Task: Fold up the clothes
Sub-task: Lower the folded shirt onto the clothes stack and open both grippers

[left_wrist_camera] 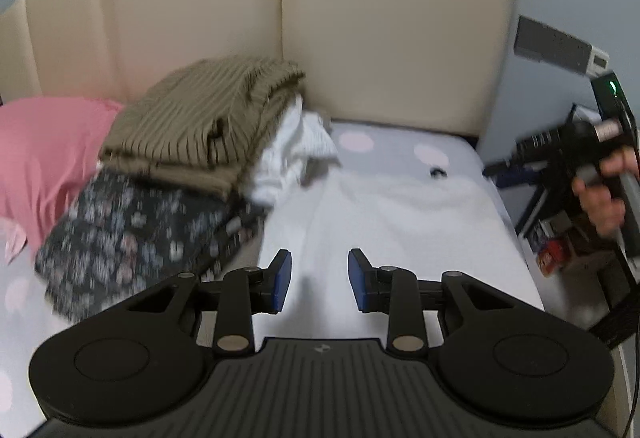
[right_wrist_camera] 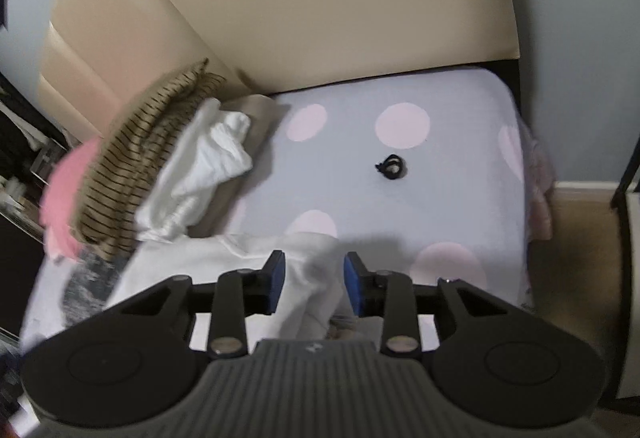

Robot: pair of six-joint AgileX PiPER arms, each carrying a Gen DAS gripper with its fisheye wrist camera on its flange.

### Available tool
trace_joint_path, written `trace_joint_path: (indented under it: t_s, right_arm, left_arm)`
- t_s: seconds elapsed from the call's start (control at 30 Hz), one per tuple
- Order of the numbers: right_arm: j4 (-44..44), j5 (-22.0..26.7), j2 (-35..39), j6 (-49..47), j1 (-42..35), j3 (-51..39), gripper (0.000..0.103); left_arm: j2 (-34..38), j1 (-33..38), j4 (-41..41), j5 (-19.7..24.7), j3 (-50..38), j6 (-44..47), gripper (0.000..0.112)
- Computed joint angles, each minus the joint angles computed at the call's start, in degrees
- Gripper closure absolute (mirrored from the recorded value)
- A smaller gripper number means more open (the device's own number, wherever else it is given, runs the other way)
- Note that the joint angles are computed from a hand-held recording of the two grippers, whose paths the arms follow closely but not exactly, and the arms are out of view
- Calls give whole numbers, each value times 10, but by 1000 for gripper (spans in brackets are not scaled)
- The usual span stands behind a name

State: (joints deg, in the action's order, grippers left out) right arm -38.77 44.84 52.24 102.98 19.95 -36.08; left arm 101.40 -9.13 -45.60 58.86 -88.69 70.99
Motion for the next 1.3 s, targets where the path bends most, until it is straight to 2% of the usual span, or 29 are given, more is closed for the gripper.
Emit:
trace_joint_path:
  t_s: [0.07,0.13,0.17,0.2,0.23,0.3,0.37,0.47,0.5,0.57,0.6,0.67,0.73,0.83,0.93,1.03,1.13,1.2,1.3]
  right_arm:
    - [37,-44,-11,-13,-38,16,53]
    - [80,-96,-2,-39,-88,32,54]
    - [106,-124,3,-56,-112,42,59]
    - [133,-151,9,-77,-136,51,69]
    - [138,-163,16,-87,-144,52,75]
    - [108,-164,31,-85,-140,43,87]
    - [79,-165,45,-83,-135,35,91]
    - [36,-104,82,-73,-94,-5,91]
    - [20,-76,89,-66,-75,-18,88]
    - [-38,27,107,-23,-10,-53,79]
    - [-67,84,116,-4,23,-67,69]
    - [-81,136,103,-8,59,-76,68]
    - [-76,152,72,-16,98,-75,68]
    - [-81,191,54,-10,205,-81,68]
    - [-85,224,77,-5,303,-97,68]
    - [-96,232,115,-4,367,-111,68]
    - [-112,224,168,-38,389,-128,67]
    - [-124,222,207,-61,386,-136,66]
    - [-117,185,227,-61,353,-119,66]
  left_arm:
    - [-18,8,12,-5,32,7,83]
    - [-25,13,27,-18,57,8,83]
    - [-23,15,35,-24,63,-1,83]
    - [-17,18,45,-23,64,-10,85]
    - [-14,17,52,-32,68,-12,88]
    - [-4,13,67,-50,71,-26,90]
    - [12,7,84,-59,64,-58,91]
    - [19,-7,109,-105,72,-79,92]
    - [18,-3,111,-108,72,-80,92]
    - [12,8,107,-110,72,-76,92]
    - [7,16,101,-109,73,-72,92]
    - [-2,33,89,-106,75,-65,92]
    - [-12,46,68,-92,72,-58,92]
    - [-22,40,43,-79,68,-45,92]
    - [-18,10,31,-79,59,-56,92]
    - [-1,-32,23,-89,46,-69,92]
    - [28,-76,43,-111,29,-94,92]
    - [50,-104,91,-144,19,-143,92]
    - [84,-111,105,-156,3,-173,91]
